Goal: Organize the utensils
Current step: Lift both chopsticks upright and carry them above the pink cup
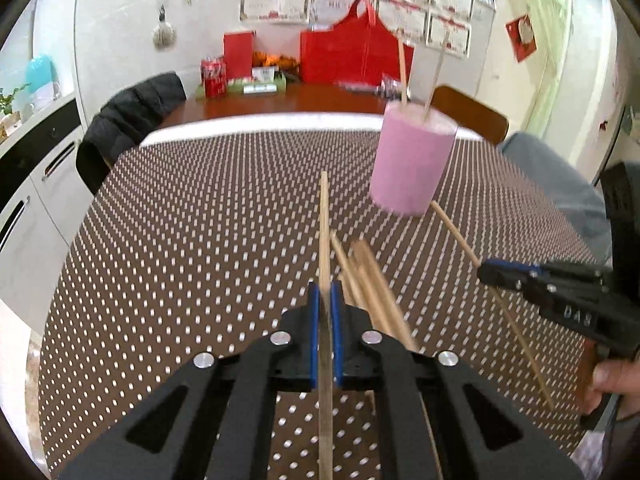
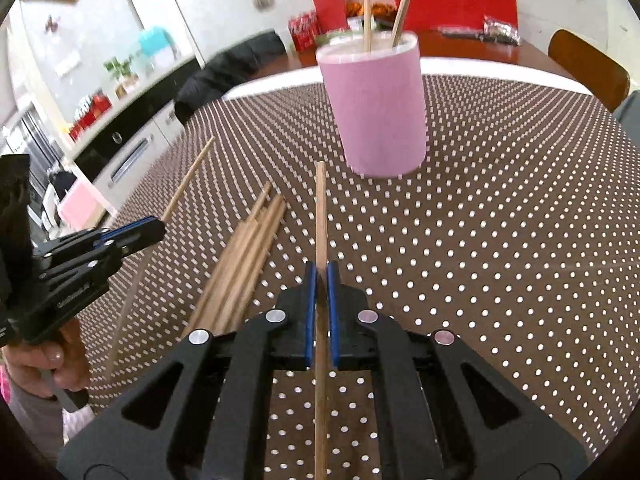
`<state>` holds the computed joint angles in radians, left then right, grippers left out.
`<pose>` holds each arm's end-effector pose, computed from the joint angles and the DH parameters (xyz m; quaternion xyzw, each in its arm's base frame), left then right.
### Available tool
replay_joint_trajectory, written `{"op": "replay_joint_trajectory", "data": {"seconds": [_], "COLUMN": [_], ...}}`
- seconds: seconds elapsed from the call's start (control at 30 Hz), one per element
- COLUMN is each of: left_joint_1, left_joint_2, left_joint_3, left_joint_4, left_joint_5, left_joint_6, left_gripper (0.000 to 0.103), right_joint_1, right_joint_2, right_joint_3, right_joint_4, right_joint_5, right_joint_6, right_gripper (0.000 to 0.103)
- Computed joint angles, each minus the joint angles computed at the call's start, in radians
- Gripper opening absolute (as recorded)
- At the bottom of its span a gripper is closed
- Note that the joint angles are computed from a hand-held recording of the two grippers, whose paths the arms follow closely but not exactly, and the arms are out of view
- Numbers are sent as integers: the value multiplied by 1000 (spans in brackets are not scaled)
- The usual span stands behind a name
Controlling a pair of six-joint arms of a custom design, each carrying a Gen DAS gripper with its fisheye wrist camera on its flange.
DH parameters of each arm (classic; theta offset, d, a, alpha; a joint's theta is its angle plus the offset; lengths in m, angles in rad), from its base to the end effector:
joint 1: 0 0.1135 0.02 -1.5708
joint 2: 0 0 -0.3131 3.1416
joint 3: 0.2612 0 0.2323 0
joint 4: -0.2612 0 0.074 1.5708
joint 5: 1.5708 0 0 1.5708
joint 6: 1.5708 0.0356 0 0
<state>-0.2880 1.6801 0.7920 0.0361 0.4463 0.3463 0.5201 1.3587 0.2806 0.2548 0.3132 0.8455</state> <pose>0.2949 -0.1034 0.2086 0.3587 0.8431 -0.1971 0.3489 0.1672 0.0831 0.1711 0.2052 0.8982 0.1149 0.3714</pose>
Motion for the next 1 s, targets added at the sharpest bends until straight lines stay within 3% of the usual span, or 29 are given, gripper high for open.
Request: {"op": "replay_joint_trajectory", "data": {"seconds": [0.2, 0.4, 0.67, 0.83, 1.0], "left_joint_1": [-41, -106, -160, -187, -208], "left_joint_2": [-59, -85, -92, -55, -3], "left_joint_3": [-1, 64, 181, 298, 433], "left_joint_4": [22, 26, 22, 29, 56], "left_joint_5": [11, 4, -9, -1, 26], "left_joint_6": [-49, -112, -181, -238, -318], "left_gripper": [6, 6, 6, 6, 6], "right_joint_1": [69, 55, -49, -175, -368], "right_joint_2": [-185, -318, -424, -447, -428], "right_joint_3": [4, 30, 135, 205, 281], "right_joint_4": [-88, -155, -222, -206, -121], "right_joint_5": [126, 170, 174, 115, -31], "right_joint_6": [18, -12, -151, -266, -367], "right_gripper": [6, 6, 6, 6, 6]}}
